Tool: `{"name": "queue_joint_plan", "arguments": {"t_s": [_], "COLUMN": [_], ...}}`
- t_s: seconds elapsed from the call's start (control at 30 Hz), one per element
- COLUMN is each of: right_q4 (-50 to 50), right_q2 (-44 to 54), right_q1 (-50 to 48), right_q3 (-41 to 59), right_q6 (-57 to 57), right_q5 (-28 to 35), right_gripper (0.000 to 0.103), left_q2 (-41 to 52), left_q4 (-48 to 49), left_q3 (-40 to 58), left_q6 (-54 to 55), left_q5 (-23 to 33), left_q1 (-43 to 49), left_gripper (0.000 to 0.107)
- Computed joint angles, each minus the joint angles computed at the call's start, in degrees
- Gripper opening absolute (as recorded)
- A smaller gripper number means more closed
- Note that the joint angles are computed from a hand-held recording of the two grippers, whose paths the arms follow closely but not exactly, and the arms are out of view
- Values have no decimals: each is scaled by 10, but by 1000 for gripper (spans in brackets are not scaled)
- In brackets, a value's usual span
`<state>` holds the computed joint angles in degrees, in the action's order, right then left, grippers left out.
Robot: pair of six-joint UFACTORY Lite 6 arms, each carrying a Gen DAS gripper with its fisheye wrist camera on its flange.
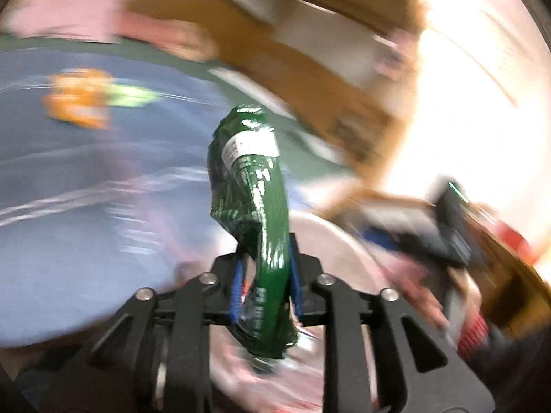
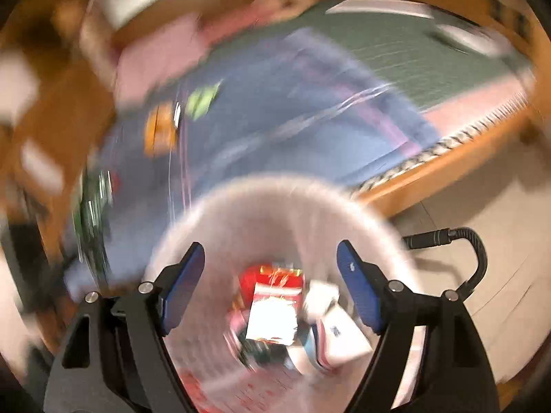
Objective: Collect trash
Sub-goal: 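Carry the green bag and red box to the wastebasket and release both, then move both open tools back over the bed toward the orange chip bag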
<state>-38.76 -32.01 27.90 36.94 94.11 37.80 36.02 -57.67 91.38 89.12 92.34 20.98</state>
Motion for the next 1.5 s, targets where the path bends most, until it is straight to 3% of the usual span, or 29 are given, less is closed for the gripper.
{"name": "queue_joint_plan", "arguments": {"t_s": [0.03, 0.07, 0.1, 0.13, 0.17, 0.23, 0.33, 0.37, 0.53, 0.6, 0.93, 1.13, 1.27, 1.37, 1.43, 1.5], "right_q4": [-12, -22, -27, -28, -30, -21, 13, 27, 34, 24, -5, -44, -49, -58, -68, -70], "right_q2": [-15, -23, -33, -33, -37, -48, -47, -37, 19, 40, 106, 140, 177, 195, 213, 229], "right_q1": [-1, 1, 3, 3, 7, 1, -30, -39, -18, -5, 16, 40, 42, 35, 34, 35], "right_q3": [-2, 0, -4, 1, -2, -18, -31, -27, -3, 6, 32, 50, 77, 94, 108, 122], "right_q6": [17, 32, 40, 45, 56, 64, 38, 23, 33, 46, 77, 108, 98, 98, 103, 97], "right_q5": [13, 32, 42, 48, 50, 33, 0, -8, -19, -18, -46, -22, -14, -23, -25, -28], "right_gripper": [79, 80, 80, 80, 81, 81, 81, 81, 81, 81, 81, 81, 81, 81, 81, 81], "left_q2": [-17, -41, -64, -94, -113, -85, 28, 54, 65, 94, 25, 4, -46, -46, -9, 43], "left_q4": [24, 53, 70, 79, 81, 69, -2, -32, -101, -88, -60, -64, -84, -64, -27, 67], "left_q3": [-31, -69, -100, -138, -158, -125, 7, 39, 55, 102, 29, 25, 45, 68, 97, 147], "left_q6": [28, 52, 68, 84, 80, 26, -116, -160, -250, -287, -172, -163, -65, -45, -93, -213], "left_q5": [32, 40, 25, -15, -64, -96, -29, -34, -180, -184, -230, -254, -405, -550, -588, -601], "left_q1": [-13, -31, -42, -51, -60, -59, -14, 8, 64, 60, 36, 38, 11, -19, -22, -24], "left_gripper": [51, 83, 98, 100, 100, 100, 100, 100, 100, 100, 100, 100, 100, 100, 100, 100]}}
